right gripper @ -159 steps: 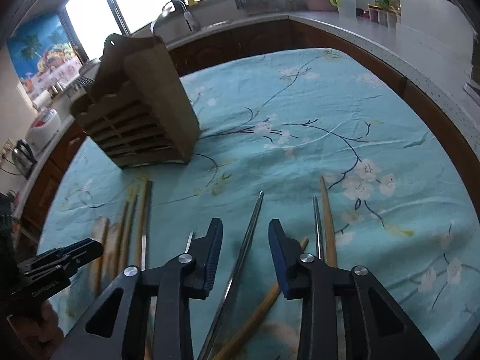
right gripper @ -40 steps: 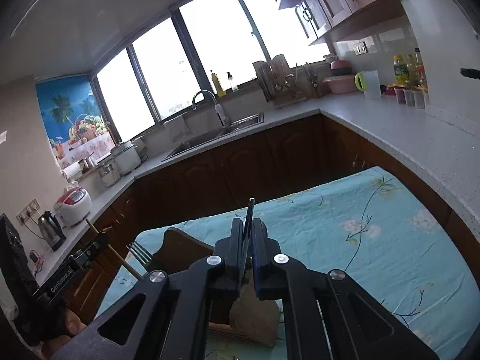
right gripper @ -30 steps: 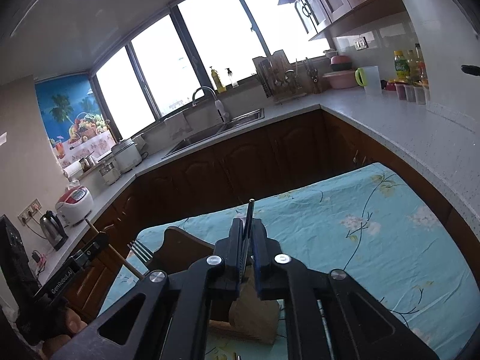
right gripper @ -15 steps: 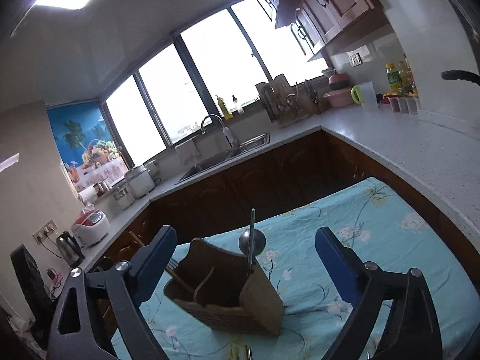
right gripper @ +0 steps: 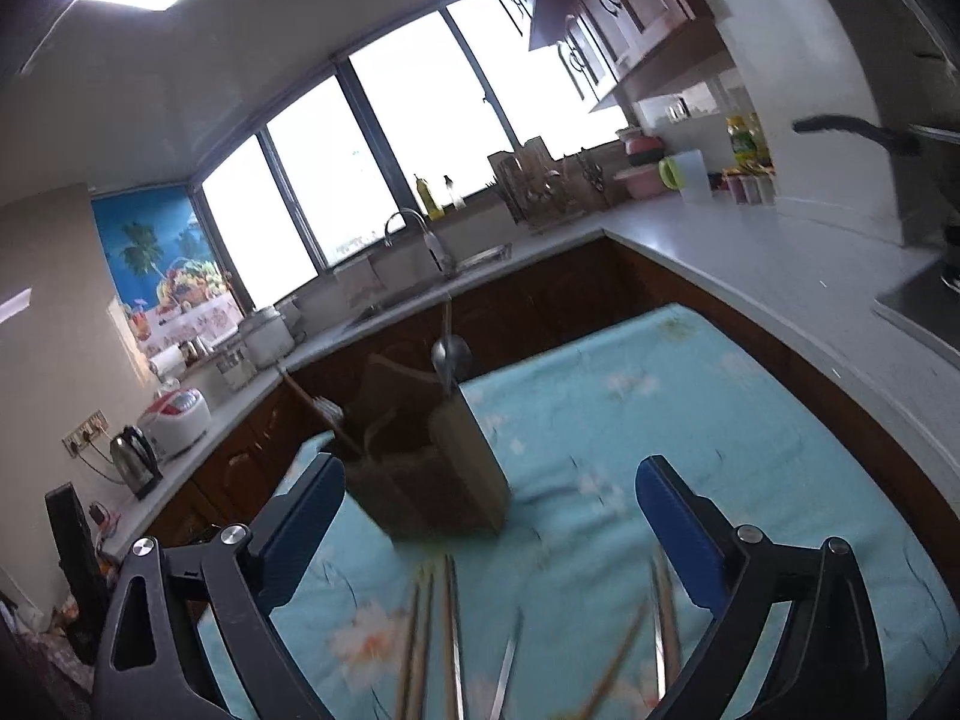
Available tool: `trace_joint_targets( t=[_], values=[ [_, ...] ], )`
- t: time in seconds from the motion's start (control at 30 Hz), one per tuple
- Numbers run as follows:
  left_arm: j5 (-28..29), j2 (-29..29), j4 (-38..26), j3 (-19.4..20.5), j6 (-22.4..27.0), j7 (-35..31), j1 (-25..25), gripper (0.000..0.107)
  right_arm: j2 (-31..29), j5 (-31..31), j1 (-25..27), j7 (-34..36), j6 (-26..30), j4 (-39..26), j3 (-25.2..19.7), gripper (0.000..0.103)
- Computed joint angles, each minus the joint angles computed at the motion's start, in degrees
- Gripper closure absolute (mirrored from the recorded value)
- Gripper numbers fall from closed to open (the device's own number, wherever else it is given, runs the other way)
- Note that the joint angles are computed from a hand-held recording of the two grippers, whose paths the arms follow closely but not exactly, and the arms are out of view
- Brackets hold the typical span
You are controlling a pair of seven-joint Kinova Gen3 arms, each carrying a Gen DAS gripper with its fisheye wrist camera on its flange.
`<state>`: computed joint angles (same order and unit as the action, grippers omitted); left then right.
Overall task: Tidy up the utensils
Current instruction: 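Withdraw both grippers from the holder back over the remaining chopsticks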
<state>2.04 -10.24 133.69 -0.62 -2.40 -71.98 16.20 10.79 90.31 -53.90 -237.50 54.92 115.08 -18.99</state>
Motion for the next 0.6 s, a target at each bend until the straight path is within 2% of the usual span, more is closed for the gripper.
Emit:
trace_joint_targets(
  t=[0.07, 0.17, 0.23, 0.37, 0.5, 0.6],
  values=[
    [-0.05, -0.88, 1.68, -1.73, 0.75, 0.42, 2.28, 0.02, -0.31, -2.04, -1.14, -0.69, 1.05, 1.31, -0.9, 0.004],
    [0.5, -1.77, 3.67, -0.9, 1.78, 0.47, 1.99, 0.02, -0.74, -5.05, -2.41, -1.65, 1.39, 2.84, -1.74, 0.004],
    [0.79, -1.95, 4.57, -2.75, 2.38, 0.24, 4.43, 0.02, -0.86, -6.8, -3.17, -1.94, 1.47, 3.66, -2.09, 0.004],
    [1.86, -2.24, 5.96, -3.4, 3.48, -0.48, 5.73, 0.02, -0.56, -9.14, -4.23, -1.69, 0.75, 4.27, -2.38, 0.004],
    [2.95, -2.17, 6.08, -1.86, 4.71, -1.01, 4.64, 0.02, -0.06, -9.8, -4.88, -2.03, -0.82, 4.69, -2.12, 0.004],
    [3.6, -2.47, 5.69, 0.93, 5.89, -1.29, 2.22, 0.02, 0.57, -10.07, -5.19, -2.0, -2.14, 4.63, -1.92, 0.004]
  ],
)
